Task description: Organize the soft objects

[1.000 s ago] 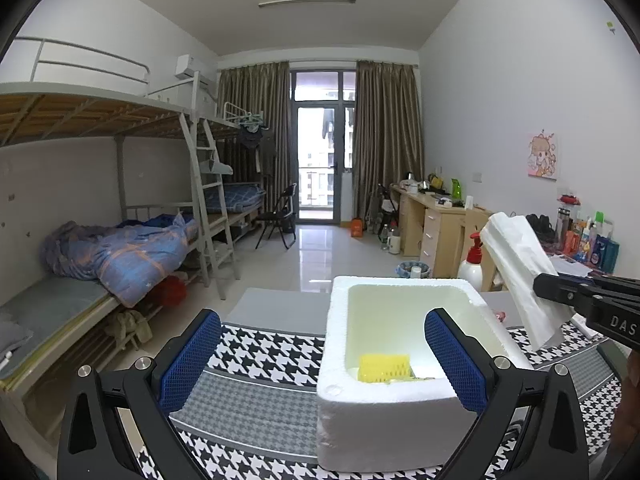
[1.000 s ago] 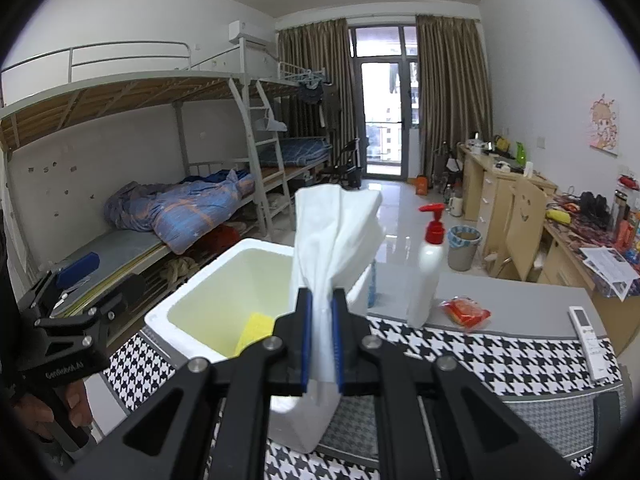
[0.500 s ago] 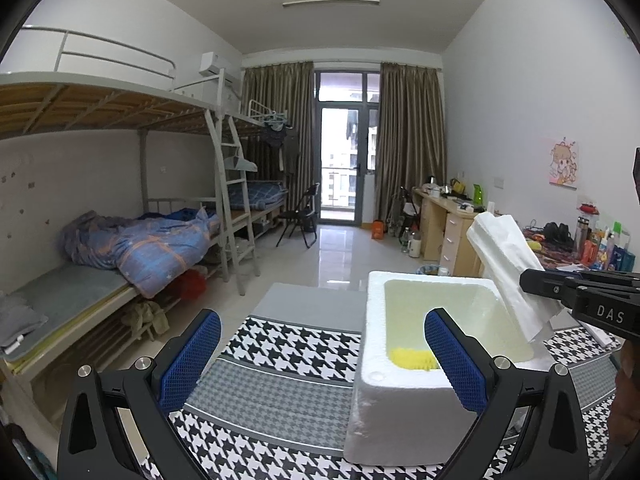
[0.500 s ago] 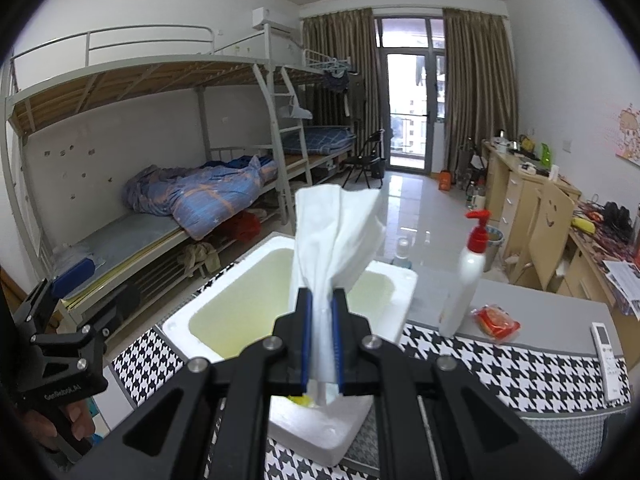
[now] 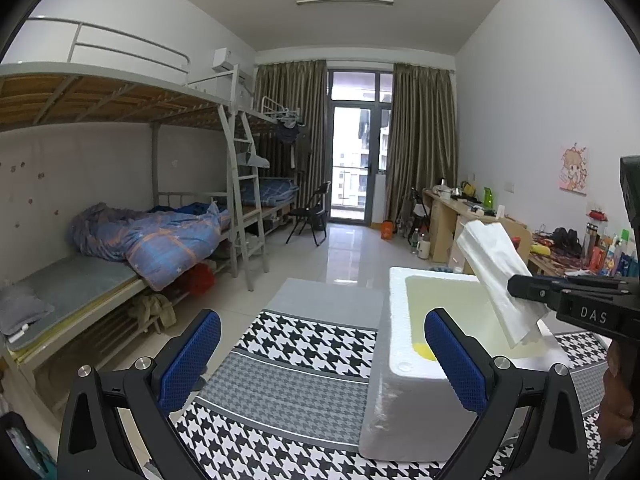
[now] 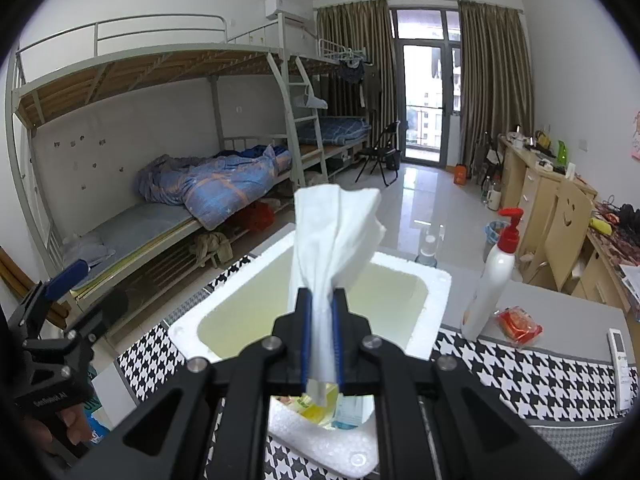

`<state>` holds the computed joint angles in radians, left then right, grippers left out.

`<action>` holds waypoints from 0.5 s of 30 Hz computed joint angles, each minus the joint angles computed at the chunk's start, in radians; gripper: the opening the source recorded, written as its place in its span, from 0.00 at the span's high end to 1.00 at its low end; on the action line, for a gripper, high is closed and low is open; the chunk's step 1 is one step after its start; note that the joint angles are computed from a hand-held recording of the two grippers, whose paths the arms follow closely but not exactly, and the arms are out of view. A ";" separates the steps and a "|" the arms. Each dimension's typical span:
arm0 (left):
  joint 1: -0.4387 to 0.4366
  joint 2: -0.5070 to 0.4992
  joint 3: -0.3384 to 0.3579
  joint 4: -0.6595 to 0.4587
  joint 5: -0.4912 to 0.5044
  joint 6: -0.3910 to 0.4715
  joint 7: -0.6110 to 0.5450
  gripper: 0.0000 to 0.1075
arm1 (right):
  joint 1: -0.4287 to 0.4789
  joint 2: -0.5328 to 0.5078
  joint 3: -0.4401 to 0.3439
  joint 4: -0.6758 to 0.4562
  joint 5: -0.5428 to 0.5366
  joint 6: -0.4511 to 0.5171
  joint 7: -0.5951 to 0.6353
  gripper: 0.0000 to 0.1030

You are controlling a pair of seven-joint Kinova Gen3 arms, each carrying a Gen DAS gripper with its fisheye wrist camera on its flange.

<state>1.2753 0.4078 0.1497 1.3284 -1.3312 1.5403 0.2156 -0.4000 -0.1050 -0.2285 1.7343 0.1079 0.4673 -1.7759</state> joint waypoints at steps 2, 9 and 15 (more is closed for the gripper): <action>0.002 0.001 0.000 0.001 0.003 0.005 0.009 0.05 | -0.009 0.008 0.016 -0.004 -0.037 0.003 0.036 0.87; -0.004 -0.007 0.004 0.013 0.012 0.003 0.015 0.05 | -0.008 -0.021 0.016 0.047 -0.071 -0.079 0.076 0.18; -0.005 -0.013 0.010 0.021 0.011 0.008 0.028 0.05 | -0.022 -0.022 0.019 0.049 -0.108 -0.066 0.132 0.13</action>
